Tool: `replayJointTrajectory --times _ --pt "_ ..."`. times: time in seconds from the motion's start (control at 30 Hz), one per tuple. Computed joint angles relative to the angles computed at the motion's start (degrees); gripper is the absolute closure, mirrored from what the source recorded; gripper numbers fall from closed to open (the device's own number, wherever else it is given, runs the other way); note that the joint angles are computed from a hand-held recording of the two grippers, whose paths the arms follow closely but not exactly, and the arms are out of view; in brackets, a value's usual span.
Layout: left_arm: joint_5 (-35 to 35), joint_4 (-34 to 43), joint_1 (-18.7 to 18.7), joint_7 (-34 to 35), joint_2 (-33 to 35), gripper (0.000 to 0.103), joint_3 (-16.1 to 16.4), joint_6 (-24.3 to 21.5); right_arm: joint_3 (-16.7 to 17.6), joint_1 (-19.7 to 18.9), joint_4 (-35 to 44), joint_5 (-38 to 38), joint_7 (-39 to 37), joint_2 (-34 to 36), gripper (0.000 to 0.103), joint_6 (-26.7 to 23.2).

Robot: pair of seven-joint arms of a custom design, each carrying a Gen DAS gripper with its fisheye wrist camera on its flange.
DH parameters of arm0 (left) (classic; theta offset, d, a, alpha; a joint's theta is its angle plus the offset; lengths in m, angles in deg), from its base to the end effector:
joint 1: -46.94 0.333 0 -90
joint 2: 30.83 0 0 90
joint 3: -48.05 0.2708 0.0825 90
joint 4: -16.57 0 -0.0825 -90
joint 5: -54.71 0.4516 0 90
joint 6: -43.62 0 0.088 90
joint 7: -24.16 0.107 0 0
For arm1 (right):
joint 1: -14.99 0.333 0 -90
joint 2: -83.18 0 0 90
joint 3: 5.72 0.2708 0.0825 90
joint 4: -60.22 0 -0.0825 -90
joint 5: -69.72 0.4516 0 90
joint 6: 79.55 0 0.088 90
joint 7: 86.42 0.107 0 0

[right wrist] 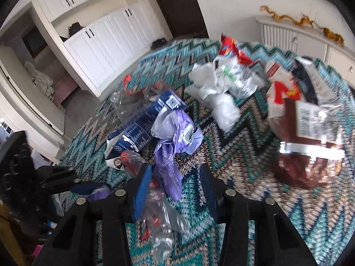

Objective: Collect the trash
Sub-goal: 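Grasp the purple plastic bag with the left tool while the right tool grasps another purple bag, then carry both purple bags over the grey bin and open both tools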

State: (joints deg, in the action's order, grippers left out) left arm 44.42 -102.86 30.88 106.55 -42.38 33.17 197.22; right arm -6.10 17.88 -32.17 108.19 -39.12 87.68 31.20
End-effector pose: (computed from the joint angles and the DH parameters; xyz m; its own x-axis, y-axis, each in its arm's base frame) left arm 0.5317 -0.3209 0.5384 -0.3653 -0.9066 0.2111 -0.7187 0.1305 -0.6830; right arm 0.6721 0.0725 0.5562 0.6285 -0.6982 -0.3428 -0.7404 -0.4021 -0.5386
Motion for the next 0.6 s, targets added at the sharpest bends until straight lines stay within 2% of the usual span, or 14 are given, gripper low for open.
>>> replayJointTrajectory --times 0.07,0.13,0.33,0.47,0.6 --pt "0.8 -0.7 0.3 -1.3 -1.0 0.074 -0.3 0.2 0.1 0.0 1.2 -0.3 0.6 1.1 0.083 -1.4" --pt "2.4 -1.5 0.8 -3.2 -2.5 0.074 -0.7 0.2 0.3 -0.1 1.3 -0.3 0.5 1.2 0.091 -1.5" --pt "7.6 -1.1 2.5 -8.9 -4.9 0.075 -2.2 0.2 -0.9 -0.5 -3.3 4.7 -3.3 -4.8 0.094 0.6" --pt "12.2 1.5 3.6 -12.1 -4.8 0.075 -3.6 -0.5 -3.0 -0.2 -6.7 8.7 -6.0 -9.5 0.094 2.3" --pt "17.0 7.7 3.7 -14.1 -1.2 0.075 -4.7 -2.8 -6.4 -0.5 -11.0 11.5 -7.2 -15.0 0.094 3.4"
